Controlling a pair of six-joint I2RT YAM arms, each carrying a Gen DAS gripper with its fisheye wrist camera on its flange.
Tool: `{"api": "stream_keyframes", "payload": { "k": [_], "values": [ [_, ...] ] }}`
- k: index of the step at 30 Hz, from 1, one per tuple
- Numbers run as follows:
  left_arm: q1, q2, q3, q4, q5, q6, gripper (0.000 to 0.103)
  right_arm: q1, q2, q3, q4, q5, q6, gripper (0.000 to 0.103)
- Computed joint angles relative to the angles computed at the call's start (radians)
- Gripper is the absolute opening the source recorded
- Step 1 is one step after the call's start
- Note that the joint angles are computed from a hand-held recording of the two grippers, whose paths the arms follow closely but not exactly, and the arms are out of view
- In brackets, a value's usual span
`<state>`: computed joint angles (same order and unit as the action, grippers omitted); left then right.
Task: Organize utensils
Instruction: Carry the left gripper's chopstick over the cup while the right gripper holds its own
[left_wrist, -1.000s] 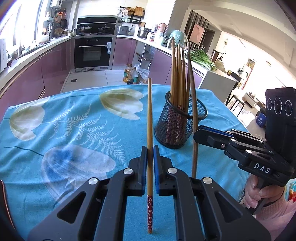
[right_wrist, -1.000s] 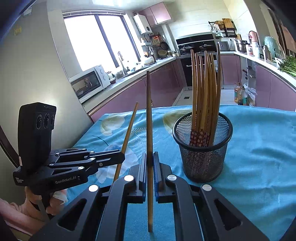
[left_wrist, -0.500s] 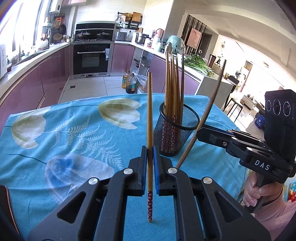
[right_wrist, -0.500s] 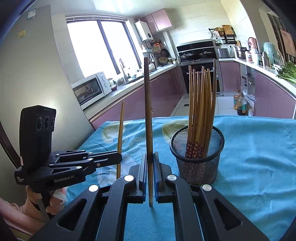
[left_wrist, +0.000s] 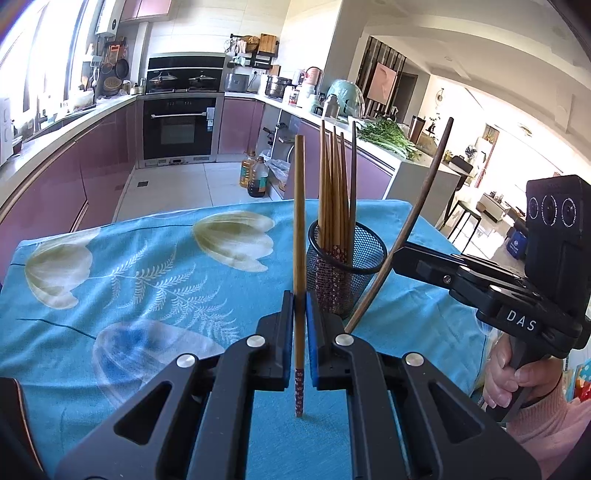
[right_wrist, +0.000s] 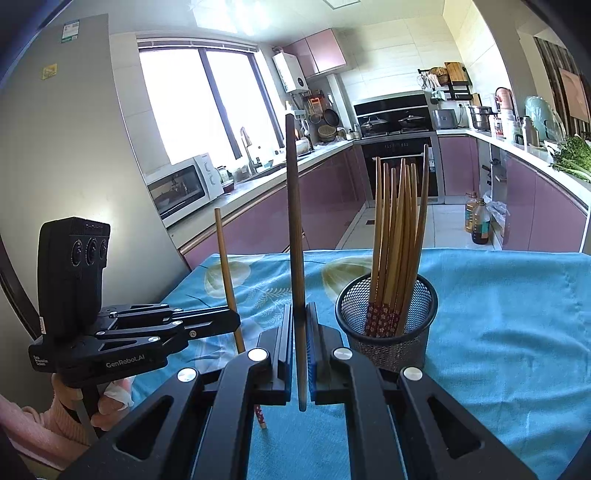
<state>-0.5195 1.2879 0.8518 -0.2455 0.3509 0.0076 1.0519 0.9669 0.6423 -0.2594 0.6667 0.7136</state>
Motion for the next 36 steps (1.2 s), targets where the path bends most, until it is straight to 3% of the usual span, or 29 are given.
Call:
{"api": "stream_keyframes", "payload": {
  "k": [36],
  "values": [
    [-0.020,-0.021,0.038,-0.004,-0.021,0.000,0.008,-0.024,-0.070,-0.012,-0.008,0.027,-0.036,0.005]
  ]
}}
